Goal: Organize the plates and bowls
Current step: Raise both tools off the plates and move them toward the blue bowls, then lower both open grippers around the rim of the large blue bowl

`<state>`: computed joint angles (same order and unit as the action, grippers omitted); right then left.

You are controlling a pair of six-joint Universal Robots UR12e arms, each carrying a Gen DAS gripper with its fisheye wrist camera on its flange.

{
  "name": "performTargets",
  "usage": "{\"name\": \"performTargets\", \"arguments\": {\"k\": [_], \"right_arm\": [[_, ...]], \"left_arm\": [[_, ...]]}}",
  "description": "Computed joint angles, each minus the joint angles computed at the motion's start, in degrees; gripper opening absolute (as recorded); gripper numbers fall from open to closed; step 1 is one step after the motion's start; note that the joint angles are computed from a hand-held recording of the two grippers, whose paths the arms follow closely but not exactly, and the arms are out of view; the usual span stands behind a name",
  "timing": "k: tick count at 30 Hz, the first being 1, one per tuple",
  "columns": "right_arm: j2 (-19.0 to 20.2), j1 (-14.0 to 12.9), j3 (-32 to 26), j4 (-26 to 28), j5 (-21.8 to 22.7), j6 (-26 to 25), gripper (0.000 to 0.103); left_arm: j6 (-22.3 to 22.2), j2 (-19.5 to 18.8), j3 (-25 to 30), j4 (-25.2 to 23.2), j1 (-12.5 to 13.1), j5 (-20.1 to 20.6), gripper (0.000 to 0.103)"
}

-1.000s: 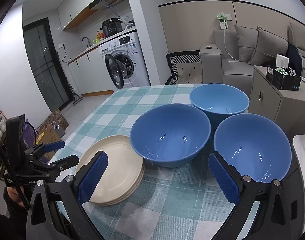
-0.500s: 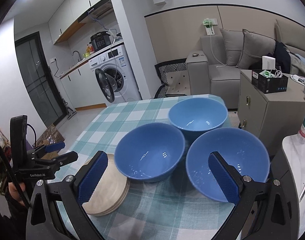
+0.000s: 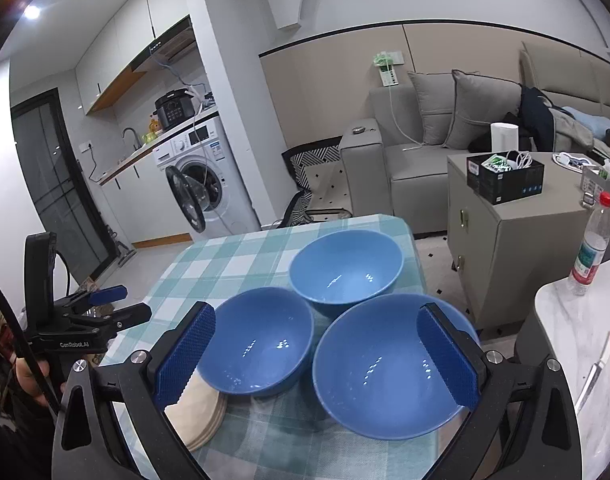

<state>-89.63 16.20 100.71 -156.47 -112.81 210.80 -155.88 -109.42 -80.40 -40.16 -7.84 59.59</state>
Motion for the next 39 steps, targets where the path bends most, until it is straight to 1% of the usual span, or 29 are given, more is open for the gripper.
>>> {"name": "performTargets", "arguments": {"k": [4, 8, 14, 16, 18, 22, 26, 28, 30, 32, 34, 39], "right_arm": [[-0.59, -0.68, 0.01, -0.52, -0.95, 0.11, 0.102], [-1.50, -1.61, 0.58, -2.11, -0.31, 0.83, 0.102], [-2.10, -1.59, 0.00, -1.45, -3.68, 0.63, 0.102], [-2.44, -1.49, -0.01, -1.28, -4.53, 1.37, 0.102], [-3.00, -1.66, 0.47, -2.54, -4.62, 2.53, 0.102], [-3.85, -1.07, 0.53, -2.51, -7.81, 5.00, 0.102], [-4.75, -0.79, 0.76, -3.78, -10.33, 5.83, 0.102], [-5.00, -1.03, 0.84, -4.48, -10.23, 5.52, 0.102], [-5.18, -1.31, 1.15, -5.52, -9.87, 5.08, 0.102], [-5.24, -1.65, 1.23, -4.99, -9.51, 5.28, 0.102], [-5.34, -2.49, 1.26, -3.97, -7.93, 5.27, 0.102], [-5.10, -4.78, 1.22, -1.96, -3.67, 4.78, 0.102]], "left_arm": [[0.84, -0.68, 1.71, -1.14, -0.73, -0.53, 0.103], [1.54, -1.37, 3.42, -1.90, -1.41, -1.45, 0.103], [1.98, -2.68, 6.43, -3.11, -2.19, -3.39, 0.103], [2.05, -3.26, 7.62, -3.94, -2.37, -4.08, 0.103], [2.08, -3.84, 8.72, -4.41, -2.59, -4.57, 0.103], [2.70, -4.97, 10.77, -5.96, -2.84, -6.19, 0.103], [2.22, -5.75, 11.90, -6.95, -3.03, -5.80, 0.103], [2.30, -6.06, 12.26, -7.31, -3.26, -4.77, 0.103], [1.77, -6.29, 12.23, -6.61, -3.43, -3.90, 0.103], [0.84, -6.52, 12.24, -6.12, -3.58, -3.31, 0.103], [0.19, -6.79, 12.41, -6.11, -3.70, -2.91, 0.103], [-1.57, -7.85, 13.54, -5.62, -4.46, -0.47, 0.103]]}}
